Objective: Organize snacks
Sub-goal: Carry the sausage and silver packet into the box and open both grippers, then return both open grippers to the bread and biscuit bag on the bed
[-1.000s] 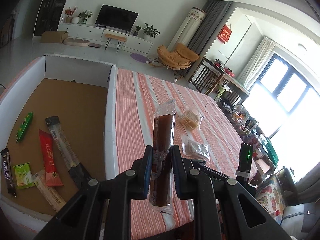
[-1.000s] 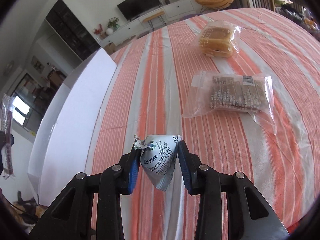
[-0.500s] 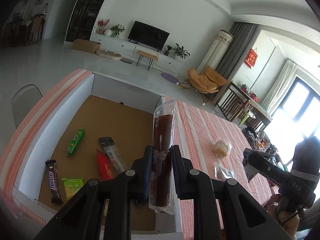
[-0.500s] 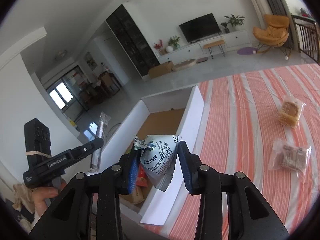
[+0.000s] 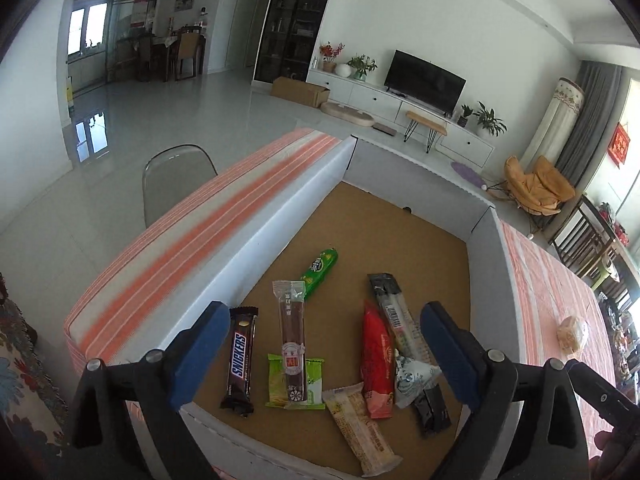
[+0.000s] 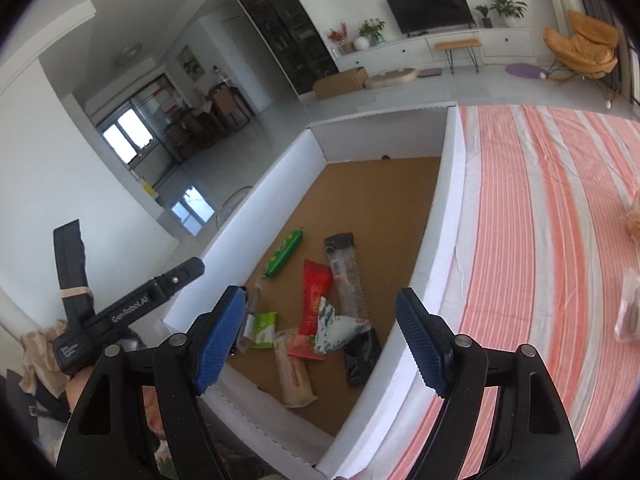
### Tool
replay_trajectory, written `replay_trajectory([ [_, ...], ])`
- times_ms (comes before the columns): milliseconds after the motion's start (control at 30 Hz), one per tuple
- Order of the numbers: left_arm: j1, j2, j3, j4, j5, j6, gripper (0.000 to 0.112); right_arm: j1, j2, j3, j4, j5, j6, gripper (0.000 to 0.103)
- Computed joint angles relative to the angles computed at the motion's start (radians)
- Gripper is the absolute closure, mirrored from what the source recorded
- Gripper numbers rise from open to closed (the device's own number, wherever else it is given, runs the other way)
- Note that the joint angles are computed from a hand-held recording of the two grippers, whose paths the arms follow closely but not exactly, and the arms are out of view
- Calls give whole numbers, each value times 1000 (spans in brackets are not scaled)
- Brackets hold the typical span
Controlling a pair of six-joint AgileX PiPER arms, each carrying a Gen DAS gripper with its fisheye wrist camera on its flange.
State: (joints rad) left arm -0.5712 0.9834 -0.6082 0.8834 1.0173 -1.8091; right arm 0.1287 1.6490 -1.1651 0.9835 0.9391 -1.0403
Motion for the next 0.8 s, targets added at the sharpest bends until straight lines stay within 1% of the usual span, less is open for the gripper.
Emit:
replay_trajectory([
  [100, -57, 41, -46, 29, 5, -24, 17, -94, -7, 50, -20, -102, -61, 22],
  [133, -99, 60, -71, 44, 21, -41, 17, -127, -6, 72, -19, -148, -88, 22],
  [267, -219, 161, -181, 115, 15, -66, 16, -279, 22, 135, -68, -293, -112, 22],
  [333, -276, 222, -249, 132, -3, -47, 16, -355, 53, 153, -86, -347, -94, 22],
  [400, -311, 301, -336, 131, -53, -6, 16, -419, 88, 158, -95, -387, -77, 22],
  [500, -339, 431, -476, 84, -171, 114, 15, -488, 135, 132, -112, -411, -4, 22],
  [533, -346, 478, -524, 61, -205, 163, 15, -507, 152, 103, -133, -393, 57, 22],
  [567, -350, 535, -582, 24, -238, 227, 15, -528, 163, 79, -127, -368, 82, 22],
  [600, -348, 591, -641, -24, -270, 296, 13, -546, 165, 70, -106, -361, 74, 22],
  [633, -346, 648, -699, -85, -295, 374, 13, -563, 161, 72, -81, -372, 48, 22],
  [667, -344, 704, -764, -149, -295, 447, 13, -571, 160, 66, -70, -381, 35, 22],
  [733, -333, 821, -888, -253, -286, 571, 13, -604, 168, 38, -60, -363, 10, 22],
  [800, -324, 937, -1014, -316, -243, 660, 13, -624, 183, -1, -73, -361, 7, 22],
])
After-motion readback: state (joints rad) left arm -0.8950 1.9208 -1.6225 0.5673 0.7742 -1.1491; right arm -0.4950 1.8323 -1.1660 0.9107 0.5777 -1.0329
